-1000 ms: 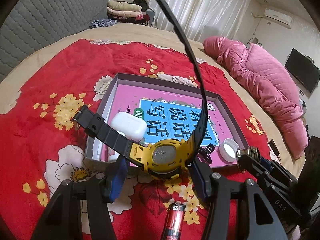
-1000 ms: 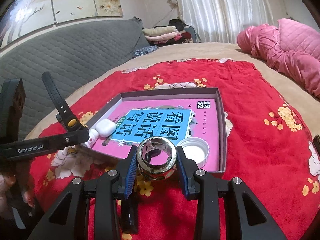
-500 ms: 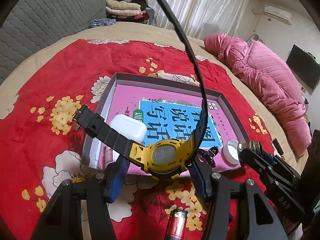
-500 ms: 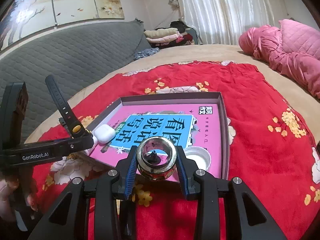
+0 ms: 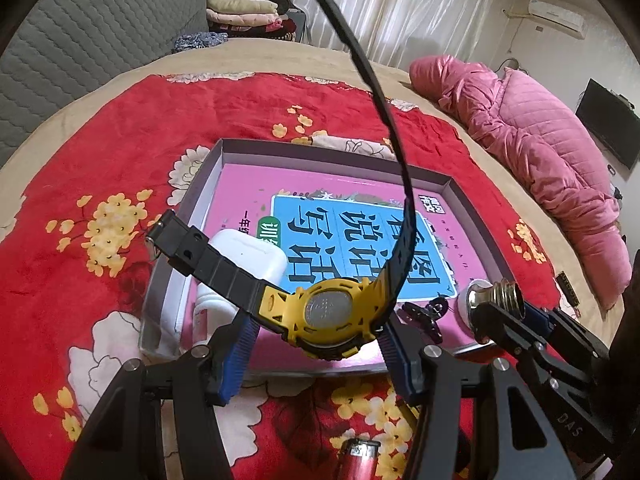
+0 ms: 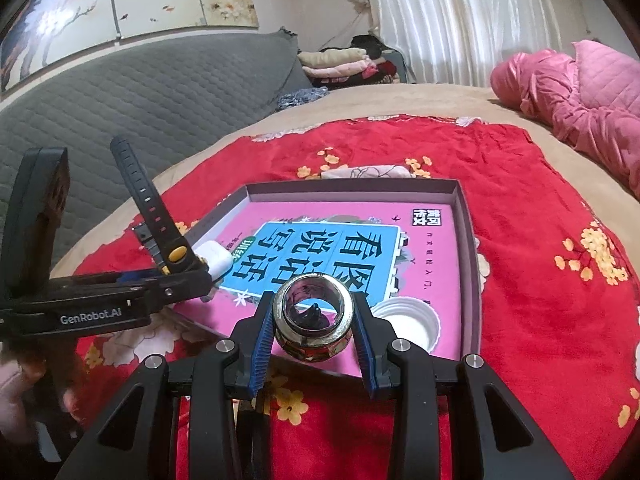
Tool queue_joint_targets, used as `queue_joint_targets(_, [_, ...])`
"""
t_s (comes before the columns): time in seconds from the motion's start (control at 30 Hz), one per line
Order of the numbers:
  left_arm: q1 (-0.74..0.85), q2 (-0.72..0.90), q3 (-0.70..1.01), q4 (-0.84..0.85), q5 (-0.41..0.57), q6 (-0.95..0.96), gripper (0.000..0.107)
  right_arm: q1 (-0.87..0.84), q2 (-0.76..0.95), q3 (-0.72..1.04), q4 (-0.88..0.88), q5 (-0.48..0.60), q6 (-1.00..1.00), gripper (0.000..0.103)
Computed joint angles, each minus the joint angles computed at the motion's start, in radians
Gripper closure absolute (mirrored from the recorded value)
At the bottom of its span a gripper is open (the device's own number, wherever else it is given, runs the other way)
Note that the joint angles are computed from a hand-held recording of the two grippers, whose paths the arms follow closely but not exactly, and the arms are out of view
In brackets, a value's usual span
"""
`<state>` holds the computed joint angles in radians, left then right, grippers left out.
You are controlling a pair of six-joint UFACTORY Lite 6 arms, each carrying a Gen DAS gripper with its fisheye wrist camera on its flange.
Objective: Organize rigid objects
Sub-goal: 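Carry the watch over the box with the left tool while the right lowers the ring inside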
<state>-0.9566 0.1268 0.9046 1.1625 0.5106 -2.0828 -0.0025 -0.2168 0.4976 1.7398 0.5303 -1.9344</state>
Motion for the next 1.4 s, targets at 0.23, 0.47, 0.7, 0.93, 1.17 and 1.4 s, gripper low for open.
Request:
queue_joint_targets(0.23, [0.012,0.039,0.022,0.002,-0.009,0.008,0.049,0.018,0.05,0.021,0.033,-0.012,-0.036,0.065])
queue_joint_targets(0.47, [0.017,0.077,0.044,-0.002,-0.017,0.022,0.049,0.038,0.075,0.028,0.059,-0.02,-0.065,0.065])
queue_joint_targets(0.7, [0.014,0.104,0.059,-0.002,-0.016,0.029,0.049,0.06,0.093,0.032,0.084,-0.041,-0.091,0.065])
queue_joint_targets(0.93, [0.008,0.116,0.075,-0.029,0.001,0.068,0.049,0.079,0.112,0.04,0.104,-0.063,-0.108,0.065])
queue_joint_targets(1.17, [0.0,0.146,0.102,-0.062,0.027,0.127,0.049,0.088,0.113,0.04,0.121,-0.078,-0.125,0.065])
queue_joint_targets(1.4, [-0.001,0.168,0.13,-0.107,0.045,0.187,0.049,0.085,0.127,0.051,0.107,-0.089,-0.104,0.065])
